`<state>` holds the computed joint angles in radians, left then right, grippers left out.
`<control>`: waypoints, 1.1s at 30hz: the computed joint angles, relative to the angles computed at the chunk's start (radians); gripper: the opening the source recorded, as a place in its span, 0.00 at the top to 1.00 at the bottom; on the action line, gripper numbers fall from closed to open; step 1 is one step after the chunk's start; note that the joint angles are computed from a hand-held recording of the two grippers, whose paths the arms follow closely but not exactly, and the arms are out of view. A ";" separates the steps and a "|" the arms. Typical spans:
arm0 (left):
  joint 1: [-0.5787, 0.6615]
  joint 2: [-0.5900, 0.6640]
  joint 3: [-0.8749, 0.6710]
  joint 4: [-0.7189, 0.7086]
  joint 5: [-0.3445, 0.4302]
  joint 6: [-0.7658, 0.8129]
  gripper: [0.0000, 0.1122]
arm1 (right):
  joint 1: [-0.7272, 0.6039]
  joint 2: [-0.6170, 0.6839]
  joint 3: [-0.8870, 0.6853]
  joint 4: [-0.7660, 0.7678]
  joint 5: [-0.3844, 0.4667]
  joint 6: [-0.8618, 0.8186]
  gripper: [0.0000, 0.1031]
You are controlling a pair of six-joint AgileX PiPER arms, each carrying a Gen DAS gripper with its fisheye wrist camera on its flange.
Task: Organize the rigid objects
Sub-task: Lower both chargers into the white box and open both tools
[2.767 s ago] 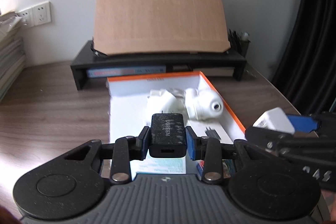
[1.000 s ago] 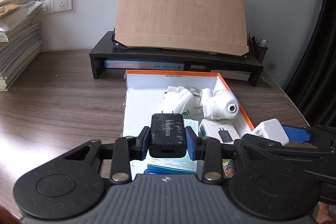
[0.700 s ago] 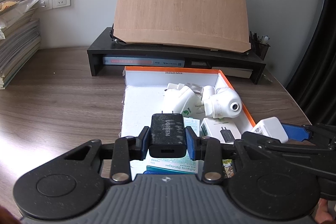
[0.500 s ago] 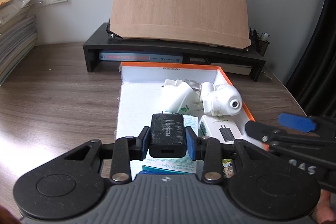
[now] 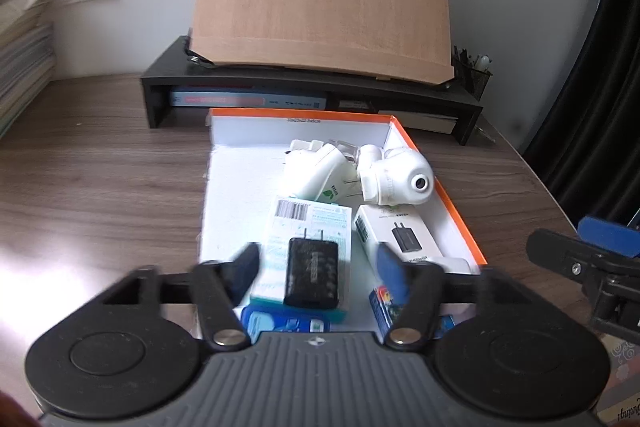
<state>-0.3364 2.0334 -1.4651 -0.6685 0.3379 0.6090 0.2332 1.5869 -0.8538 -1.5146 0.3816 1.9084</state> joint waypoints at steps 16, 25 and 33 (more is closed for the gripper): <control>-0.071 -0.281 0.330 0.518 -0.075 -0.593 0.08 | 0.084 -0.168 0.127 0.482 0.013 -0.432 0.16; -0.122 -0.310 0.370 0.904 -0.135 -1.012 0.08 | 0.102 -0.195 0.159 0.471 0.028 -0.404 0.16; -0.154 -0.334 0.417 1.262 -0.187 -1.353 0.08 | 0.112 -0.208 0.179 0.454 0.030 -0.372 0.16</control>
